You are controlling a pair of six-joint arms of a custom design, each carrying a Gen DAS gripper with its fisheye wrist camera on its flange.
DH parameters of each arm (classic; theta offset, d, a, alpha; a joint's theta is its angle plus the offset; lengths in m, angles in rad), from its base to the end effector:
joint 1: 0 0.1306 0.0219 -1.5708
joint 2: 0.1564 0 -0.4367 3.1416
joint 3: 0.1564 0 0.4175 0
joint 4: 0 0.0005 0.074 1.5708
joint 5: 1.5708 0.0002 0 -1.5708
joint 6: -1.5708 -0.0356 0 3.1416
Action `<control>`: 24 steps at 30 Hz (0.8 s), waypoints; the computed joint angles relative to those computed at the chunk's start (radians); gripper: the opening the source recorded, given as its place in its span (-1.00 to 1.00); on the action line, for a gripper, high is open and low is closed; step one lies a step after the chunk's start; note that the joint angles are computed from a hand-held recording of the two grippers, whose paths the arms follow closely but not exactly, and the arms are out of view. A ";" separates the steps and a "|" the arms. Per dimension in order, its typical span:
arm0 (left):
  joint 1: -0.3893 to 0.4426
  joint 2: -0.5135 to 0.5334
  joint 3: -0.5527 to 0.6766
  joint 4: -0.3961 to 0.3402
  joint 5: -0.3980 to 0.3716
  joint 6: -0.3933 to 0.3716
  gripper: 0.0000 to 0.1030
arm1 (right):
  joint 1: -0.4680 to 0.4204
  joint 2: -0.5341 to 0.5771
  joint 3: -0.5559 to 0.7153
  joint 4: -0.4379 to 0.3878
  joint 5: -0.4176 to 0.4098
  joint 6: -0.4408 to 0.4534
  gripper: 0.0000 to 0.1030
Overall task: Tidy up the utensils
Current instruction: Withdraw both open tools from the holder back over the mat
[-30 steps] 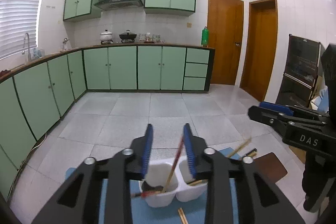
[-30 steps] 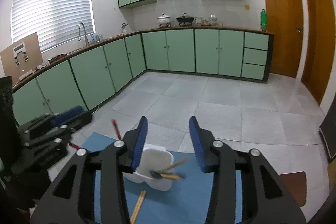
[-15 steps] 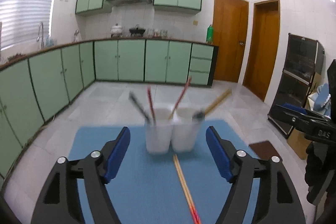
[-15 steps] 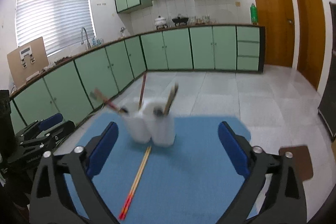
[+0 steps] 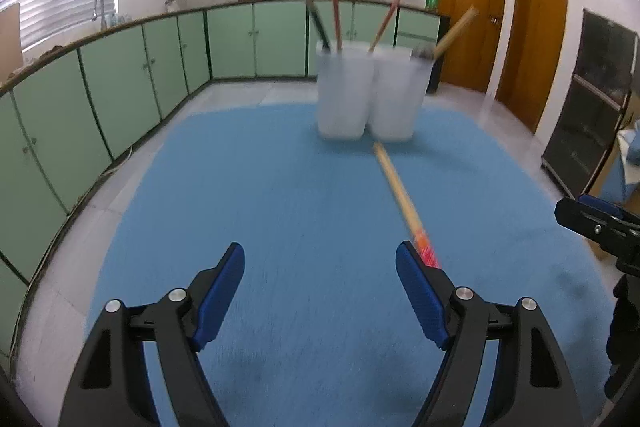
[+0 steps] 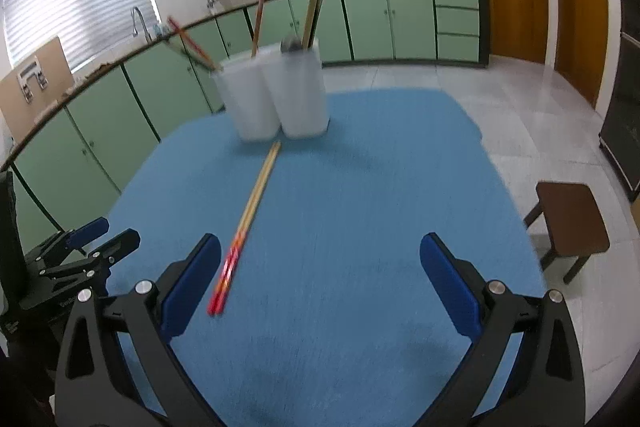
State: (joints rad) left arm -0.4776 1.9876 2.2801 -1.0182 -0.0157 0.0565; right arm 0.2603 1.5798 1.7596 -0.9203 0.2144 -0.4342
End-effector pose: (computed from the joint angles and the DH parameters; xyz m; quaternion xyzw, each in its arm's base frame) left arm 0.6575 -0.3402 0.5450 0.1875 0.8926 -0.1013 0.3974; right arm 0.5671 0.1427 0.5625 0.1220 0.9026 0.0444 0.4104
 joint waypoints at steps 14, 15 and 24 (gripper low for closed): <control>0.011 -0.036 -0.109 -0.014 -0.041 -0.016 0.50 | 0.078 0.075 0.023 -0.089 -0.002 0.026 0.87; 0.012 -0.036 -0.111 -0.016 -0.041 -0.014 0.50 | 0.083 0.081 0.030 -0.094 0.009 0.028 0.87; 0.021 -0.020 -0.090 -0.045 -0.030 0.008 0.51 | 0.092 0.112 0.065 -0.123 0.033 0.034 0.62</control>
State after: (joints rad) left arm -0.4562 1.9676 2.1899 -1.0636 -0.0452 0.0641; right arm 0.3528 1.6922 1.8246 -1.0429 0.2475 -0.4001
